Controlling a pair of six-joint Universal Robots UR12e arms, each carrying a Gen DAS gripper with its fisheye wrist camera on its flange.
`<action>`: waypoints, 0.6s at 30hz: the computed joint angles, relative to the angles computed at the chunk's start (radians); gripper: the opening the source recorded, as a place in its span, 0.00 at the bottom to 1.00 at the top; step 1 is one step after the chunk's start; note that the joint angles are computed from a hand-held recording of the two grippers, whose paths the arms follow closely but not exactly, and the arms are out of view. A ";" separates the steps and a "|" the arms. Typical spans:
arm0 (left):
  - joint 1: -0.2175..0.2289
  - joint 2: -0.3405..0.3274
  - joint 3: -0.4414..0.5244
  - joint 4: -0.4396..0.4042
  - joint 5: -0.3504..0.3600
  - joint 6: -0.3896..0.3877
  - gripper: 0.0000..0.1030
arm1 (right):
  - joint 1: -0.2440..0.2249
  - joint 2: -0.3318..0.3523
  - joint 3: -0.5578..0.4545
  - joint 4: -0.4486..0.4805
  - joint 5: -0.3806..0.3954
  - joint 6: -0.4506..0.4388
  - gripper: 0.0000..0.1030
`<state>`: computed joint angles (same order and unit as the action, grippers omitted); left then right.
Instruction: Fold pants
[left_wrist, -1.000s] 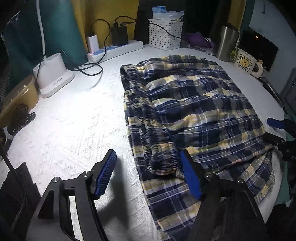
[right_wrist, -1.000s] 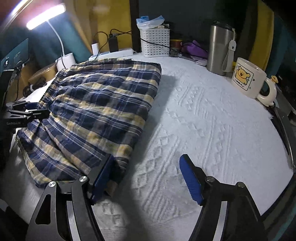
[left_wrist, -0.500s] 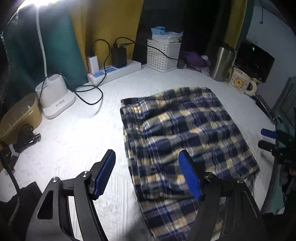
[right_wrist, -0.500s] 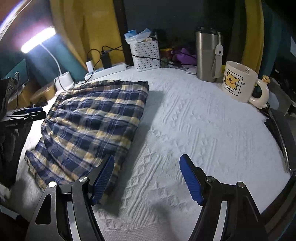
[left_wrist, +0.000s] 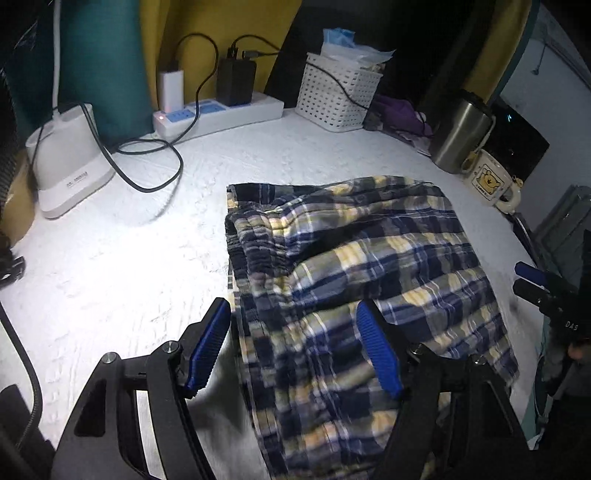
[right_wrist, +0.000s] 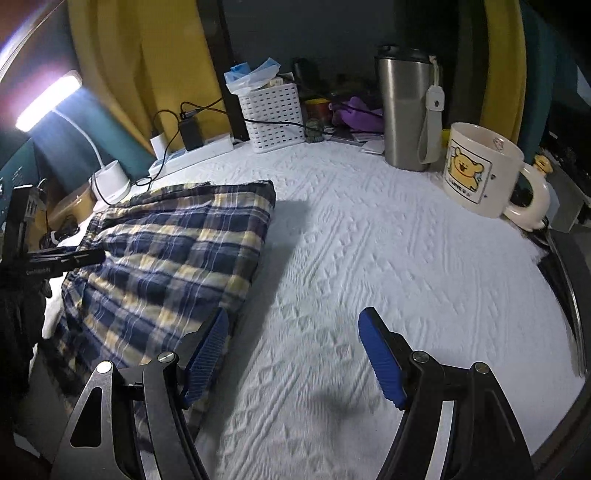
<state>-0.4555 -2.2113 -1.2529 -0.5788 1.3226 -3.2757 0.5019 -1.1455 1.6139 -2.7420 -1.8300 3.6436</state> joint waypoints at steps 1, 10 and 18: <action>0.001 -0.004 0.005 -0.003 -0.007 -0.004 0.69 | -0.002 0.003 -0.004 -0.002 0.002 -0.003 0.73; -0.001 -0.039 0.057 -0.033 0.013 0.023 0.73 | -0.020 0.040 -0.054 0.016 0.029 -0.021 0.73; -0.001 -0.047 0.078 -0.066 0.013 0.048 0.77 | -0.032 0.068 -0.083 -0.005 0.067 -0.016 0.73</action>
<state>-0.4561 -2.2587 -1.1747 -0.6449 1.3352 -3.2278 0.4699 -1.0774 1.5308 -2.7467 -1.7632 3.6276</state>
